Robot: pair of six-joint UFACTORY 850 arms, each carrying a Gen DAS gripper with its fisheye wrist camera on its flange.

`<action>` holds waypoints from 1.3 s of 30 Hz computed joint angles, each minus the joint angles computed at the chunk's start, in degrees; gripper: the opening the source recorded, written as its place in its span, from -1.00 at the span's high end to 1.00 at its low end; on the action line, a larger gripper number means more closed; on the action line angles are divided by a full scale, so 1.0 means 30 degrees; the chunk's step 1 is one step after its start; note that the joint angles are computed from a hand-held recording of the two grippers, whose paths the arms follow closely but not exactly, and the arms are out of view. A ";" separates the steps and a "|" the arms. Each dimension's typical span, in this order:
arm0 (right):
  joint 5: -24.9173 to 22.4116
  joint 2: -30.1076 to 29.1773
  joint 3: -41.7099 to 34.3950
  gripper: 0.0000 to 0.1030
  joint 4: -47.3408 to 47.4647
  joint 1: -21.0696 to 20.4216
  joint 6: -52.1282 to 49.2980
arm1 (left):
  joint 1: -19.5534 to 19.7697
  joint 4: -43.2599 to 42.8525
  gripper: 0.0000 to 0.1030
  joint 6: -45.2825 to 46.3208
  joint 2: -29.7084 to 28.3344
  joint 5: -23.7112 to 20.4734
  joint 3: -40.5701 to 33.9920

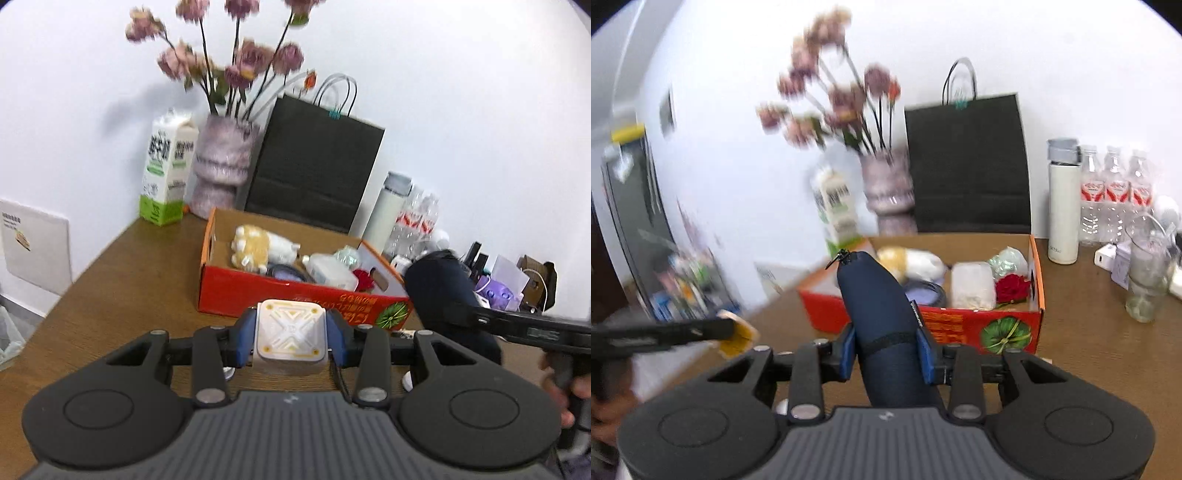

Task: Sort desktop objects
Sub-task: 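Carry the cube and navy case with both tools over the box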

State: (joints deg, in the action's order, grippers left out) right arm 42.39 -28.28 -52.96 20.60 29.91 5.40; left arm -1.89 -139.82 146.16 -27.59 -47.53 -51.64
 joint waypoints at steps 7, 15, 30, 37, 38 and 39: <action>0.2894 0.1884 0.3490 0.36 0.2362 0.2633 0.0776 | -0.0545 -0.2643 0.20 0.3217 0.2536 -0.1803 0.3943; 0.3829 0.1919 0.5204 0.36 0.8300 0.6635 0.0119 | -0.0791 -0.3042 0.20 0.4232 0.4634 -0.1863 0.7984; 0.4497 0.2648 0.4630 0.36 0.6562 0.4168 -0.1598 | -0.0425 -0.1830 0.20 0.3294 0.2787 -0.1229 0.3702; -0.0110 0.0881 -0.0903 0.36 0.1247 -0.0619 -0.1104 | -0.1568 0.0206 0.20 -0.1515 -0.1443 0.4895 -0.5589; -0.1091 0.0217 -0.2155 0.36 0.0498 -0.1173 -0.0487 | -0.1917 0.0065 0.20 -0.1798 -0.2236 0.6355 -0.7116; -0.2379 -0.0491 -0.3505 0.36 -0.0456 -0.1744 0.0410 | -0.2165 0.0462 0.20 -0.1987 -0.2949 0.7488 -0.8394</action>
State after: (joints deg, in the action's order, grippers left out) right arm 35.25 -29.75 -63.48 19.24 24.68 6.63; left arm -8.38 -138.44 140.20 -36.44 -25.07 -76.83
